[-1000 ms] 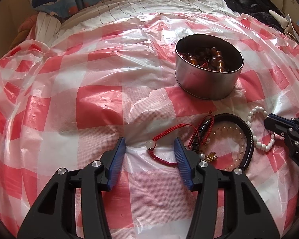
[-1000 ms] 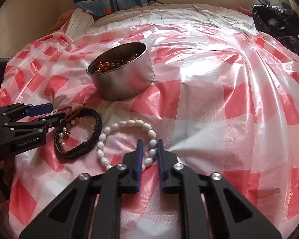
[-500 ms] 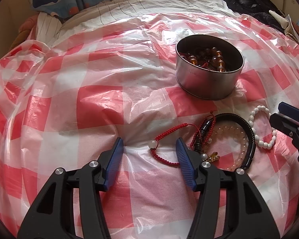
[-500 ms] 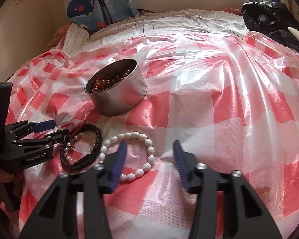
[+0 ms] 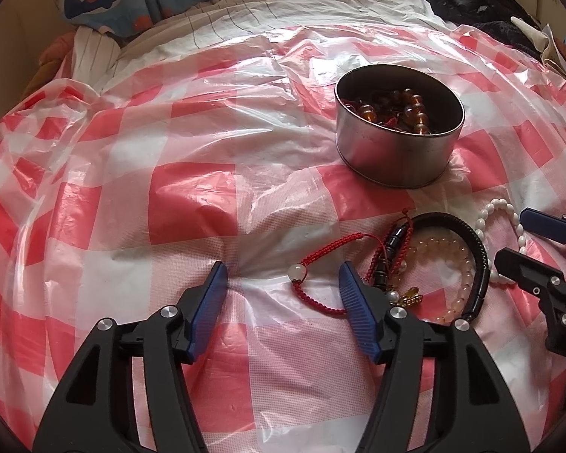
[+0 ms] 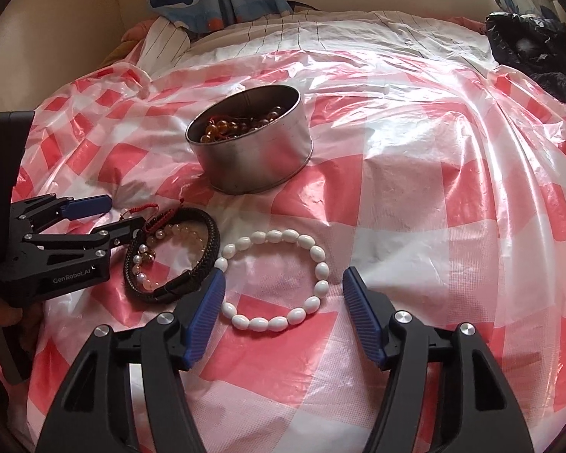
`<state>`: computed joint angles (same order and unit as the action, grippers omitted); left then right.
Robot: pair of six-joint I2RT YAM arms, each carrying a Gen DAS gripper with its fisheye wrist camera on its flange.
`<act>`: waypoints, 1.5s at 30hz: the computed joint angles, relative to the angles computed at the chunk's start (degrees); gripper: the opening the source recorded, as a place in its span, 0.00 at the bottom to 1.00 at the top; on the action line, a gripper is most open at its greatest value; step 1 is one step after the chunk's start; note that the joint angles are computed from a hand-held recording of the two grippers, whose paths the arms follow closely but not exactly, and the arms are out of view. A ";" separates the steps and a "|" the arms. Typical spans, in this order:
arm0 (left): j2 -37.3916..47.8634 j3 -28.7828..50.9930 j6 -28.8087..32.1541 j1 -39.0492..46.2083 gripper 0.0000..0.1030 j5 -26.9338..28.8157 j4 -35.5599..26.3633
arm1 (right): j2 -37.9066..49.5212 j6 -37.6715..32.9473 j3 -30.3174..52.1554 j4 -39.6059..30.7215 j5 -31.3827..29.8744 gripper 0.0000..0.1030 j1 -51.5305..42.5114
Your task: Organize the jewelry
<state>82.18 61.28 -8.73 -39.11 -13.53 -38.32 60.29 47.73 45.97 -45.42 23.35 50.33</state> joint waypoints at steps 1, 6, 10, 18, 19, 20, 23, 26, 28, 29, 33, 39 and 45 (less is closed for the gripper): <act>-0.07 -0.09 -0.10 -0.13 0.58 -0.14 0.01 | 0.53 0.03 0.23 -0.49 0.16 0.54 0.11; -0.03 -0.22 -0.11 -0.28 0.59 -0.53 0.18 | -0.11 -0.12 -0.31 -0.53 -0.75 0.13 -0.09; -0.12 -0.33 -0.10 -0.23 0.60 -0.63 0.27 | -1.28 0.44 -0.52 -0.66 -0.46 0.08 -0.63; -0.55 -0.87 -0.41 -0.77 0.69 -2.58 0.43 | -2.22 1.02 -0.39 -1.12 0.38 0.08 -0.51; -0.52 -0.86 -0.47 -0.82 0.70 -2.83 0.43 | -2.29 1.01 -0.38 -1.13 0.41 0.08 -0.52; -0.49 -0.87 -0.53 -0.84 0.71 -3.04 0.45 | -2.22 1.13 -0.37 -1.15 0.58 0.08 -0.44; -0.53 -0.99 -0.66 -0.89 0.73 -3.42 0.50 | -2.19 1.32 -0.22 -1.15 0.81 0.08 -0.39; -0.66 -1.16 -0.67 -1.00 0.74 -3.82 0.54 | -2.34 1.26 -0.17 -1.11 0.92 0.08 -0.58; -0.67 -1.20 -0.65 -0.99 0.75 -3.96 0.58 | -2.57 1.47 -0.15 -1.21 1.28 0.08 -0.42; -0.66 -1.22 -0.66 -1.00 0.75 -4.04 0.59 | -2.74 1.44 -0.24 -1.13 1.30 0.08 -0.40; -0.64 -1.28 -0.76 -1.16 0.76 -4.48 0.66 | -4.49 1.80 -0.80 -0.29 2.25 0.19 -0.36; -0.56 -1.26 -0.74 -1.16 0.77 -4.53 0.69 | -1.62 0.52 -0.01 1.07 3.15 0.54 1.19; -0.88 -1.53 -0.52 -0.99 0.77 -4.19 0.99 | 3.49 -1.23 1.78 -0.61 1.77 0.22 0.97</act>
